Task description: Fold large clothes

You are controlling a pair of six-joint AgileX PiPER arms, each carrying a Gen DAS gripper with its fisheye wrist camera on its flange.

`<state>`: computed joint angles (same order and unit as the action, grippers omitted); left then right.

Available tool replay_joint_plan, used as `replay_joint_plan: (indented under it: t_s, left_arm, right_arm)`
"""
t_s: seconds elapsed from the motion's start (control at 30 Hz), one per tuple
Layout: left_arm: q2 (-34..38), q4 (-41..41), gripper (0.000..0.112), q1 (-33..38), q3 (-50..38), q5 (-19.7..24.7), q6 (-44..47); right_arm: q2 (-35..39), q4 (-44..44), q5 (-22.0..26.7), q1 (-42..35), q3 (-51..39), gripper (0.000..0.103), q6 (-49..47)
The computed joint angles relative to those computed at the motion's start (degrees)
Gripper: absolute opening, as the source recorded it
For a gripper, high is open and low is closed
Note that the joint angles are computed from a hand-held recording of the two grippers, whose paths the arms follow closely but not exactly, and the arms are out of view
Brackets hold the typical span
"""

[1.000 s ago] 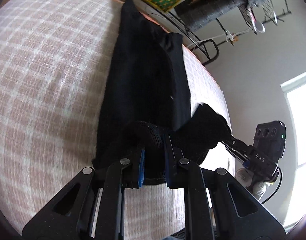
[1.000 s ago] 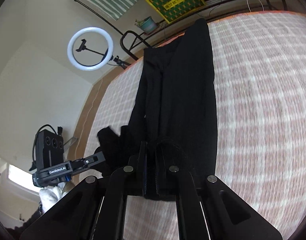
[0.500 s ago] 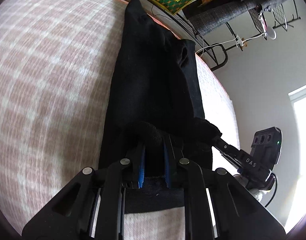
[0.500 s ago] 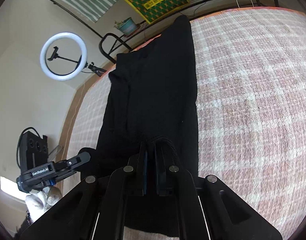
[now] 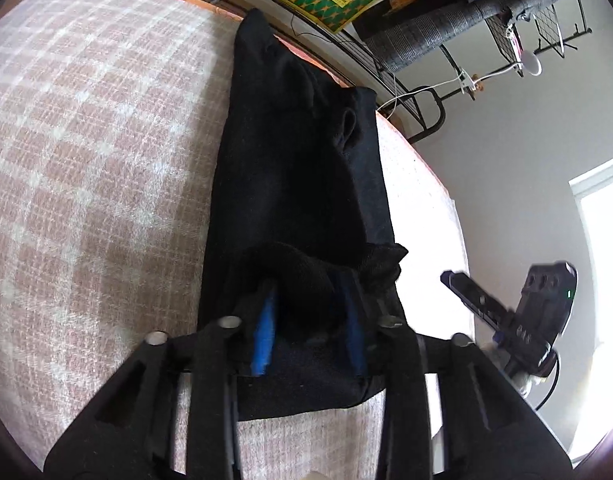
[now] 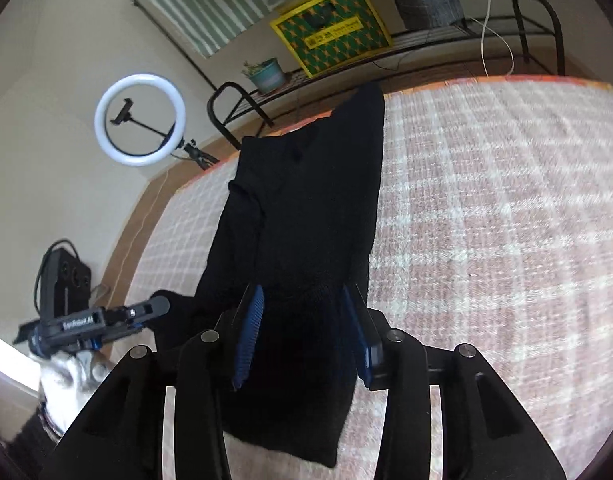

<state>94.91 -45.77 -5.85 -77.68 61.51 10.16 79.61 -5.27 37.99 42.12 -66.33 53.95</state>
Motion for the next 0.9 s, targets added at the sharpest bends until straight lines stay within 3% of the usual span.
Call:
replay_joint_plan:
  t_s: [0.03,0.2,0.37,0.43,0.5,0.63,0.77,0.83,0.87,0.9]
  left_arm:
    - [-0.47,0.27,0.055,0.25,0.36,-1.1,-0.29]
    - [-0.12,-0.83,0.057,2.11,-0.11,-1.28,-0.43]
    - [-5.36,0.88,0.057,1.78,3.05,-1.75,4.97]
    - [-7.02,0.87,0.048,0.93,5.12,-1.19,7.83]
    - [-8.83,3.84,0.04,-2.32,6.97,-2.12,8.99]
    - [-9.56,7.09,0.039,-7.19,8.79,-4.62,9.29]
    - [-8.51,8.04,0.035,-8.47,9.0,-5.09,8.73]
    - [-9.41,8.83,0.035,-9.04,9.38,-5.71,8.12]
    - [-9.77,9.4,0.035,-9.32,9.36,-6.19,7.81]
    - [-10.22,9.88,0.035,-9.5,9.25,-6.62,7.57]
  right_arm:
    - [-0.94,-0.59,0.33,1.02,0.5,0.04,0.24]
    - [1.52,1.58,-0.1,6.51,-1.31,0.037,-4.27]
    - [10.09,-12.05,12.76,13.7,-11.22,0.037,1.47]
    - [8.48,-12.15,11.32,11.9,-8.26,0.037,2.97]
    - [5.89,-8.13,6.78,7.58,-3.19,0.038,2.37]
    - [5.8,-0.06,1.34,2.27,0.64,0.038,-3.81]
    - [7.71,3.47,0.12,1.94,0.02,0.038,-8.61]
    - [8.34,1.74,0.91,3.14,-1.01,0.027,-7.89]
    - [8.69,1.08,1.62,3.68,-1.59,0.005,-7.56]
    - [8.99,0.85,2.62,3.91,-2.16,0.006,-7.35]
